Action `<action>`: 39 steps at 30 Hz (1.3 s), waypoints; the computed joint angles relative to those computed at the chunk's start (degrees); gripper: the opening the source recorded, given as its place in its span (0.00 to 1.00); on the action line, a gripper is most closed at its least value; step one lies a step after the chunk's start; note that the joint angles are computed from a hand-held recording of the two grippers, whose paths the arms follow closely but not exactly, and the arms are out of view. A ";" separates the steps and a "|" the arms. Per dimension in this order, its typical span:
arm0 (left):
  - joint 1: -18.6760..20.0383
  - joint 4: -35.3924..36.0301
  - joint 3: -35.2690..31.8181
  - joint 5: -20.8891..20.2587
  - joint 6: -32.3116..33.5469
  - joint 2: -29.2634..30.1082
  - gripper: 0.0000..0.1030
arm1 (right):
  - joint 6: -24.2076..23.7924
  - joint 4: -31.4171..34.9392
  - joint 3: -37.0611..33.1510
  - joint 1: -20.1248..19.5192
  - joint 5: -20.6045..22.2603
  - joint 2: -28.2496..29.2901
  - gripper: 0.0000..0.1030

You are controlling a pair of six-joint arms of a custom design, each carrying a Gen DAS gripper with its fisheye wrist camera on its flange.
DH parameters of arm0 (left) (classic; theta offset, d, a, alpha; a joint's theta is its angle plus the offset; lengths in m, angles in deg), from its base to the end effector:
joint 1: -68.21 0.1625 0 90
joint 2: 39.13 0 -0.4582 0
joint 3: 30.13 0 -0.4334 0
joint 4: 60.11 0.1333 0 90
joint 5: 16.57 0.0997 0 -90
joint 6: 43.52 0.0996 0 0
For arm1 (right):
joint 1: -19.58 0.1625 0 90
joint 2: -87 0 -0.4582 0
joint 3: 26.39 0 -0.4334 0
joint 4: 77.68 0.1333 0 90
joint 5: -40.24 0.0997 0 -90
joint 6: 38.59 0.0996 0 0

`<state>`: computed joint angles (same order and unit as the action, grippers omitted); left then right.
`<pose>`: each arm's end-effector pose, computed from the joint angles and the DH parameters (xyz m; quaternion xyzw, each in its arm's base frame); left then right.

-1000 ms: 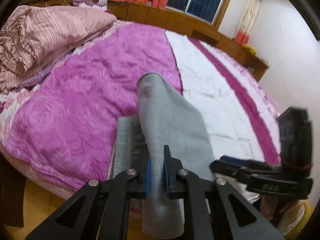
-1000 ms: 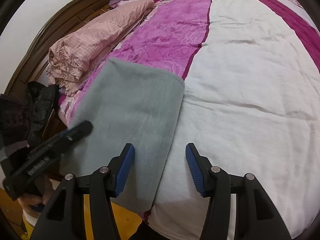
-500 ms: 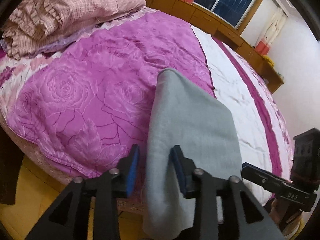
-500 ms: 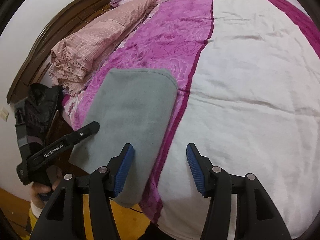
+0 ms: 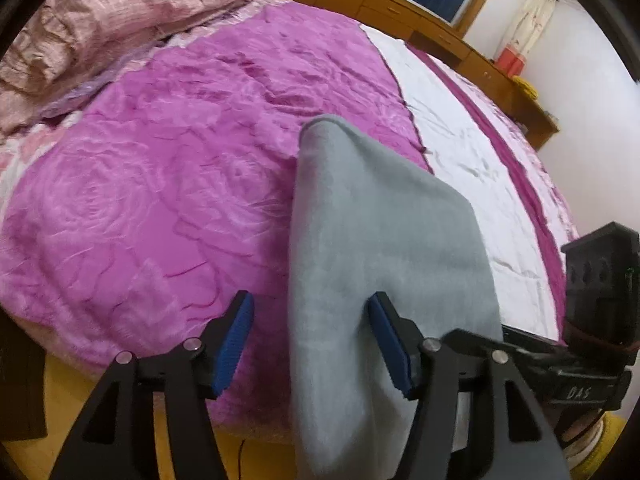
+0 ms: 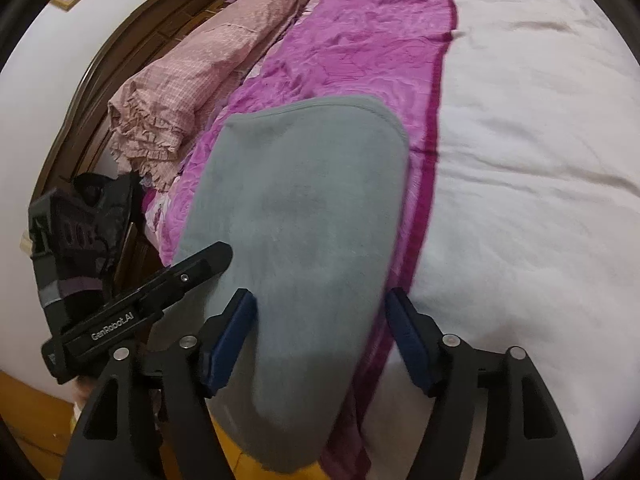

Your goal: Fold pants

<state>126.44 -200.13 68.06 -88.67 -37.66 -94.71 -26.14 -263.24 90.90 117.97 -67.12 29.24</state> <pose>-0.2234 -0.6721 0.1659 0.3084 0.9363 -0.0970 0.1370 0.1901 -0.5792 0.1583 -0.0799 -0.9378 0.3266 0.0859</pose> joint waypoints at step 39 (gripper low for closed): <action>-13.02 -8.85 6.98 -17.65 -12.09 2.14 0.29 | -8.69 1.52 17.67 -5.05 6.20 -30.48 0.21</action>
<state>113.42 -208.98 75.04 -106.32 -49.75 -92.57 -34.83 -261.72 108.57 112.91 -60.93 -1.24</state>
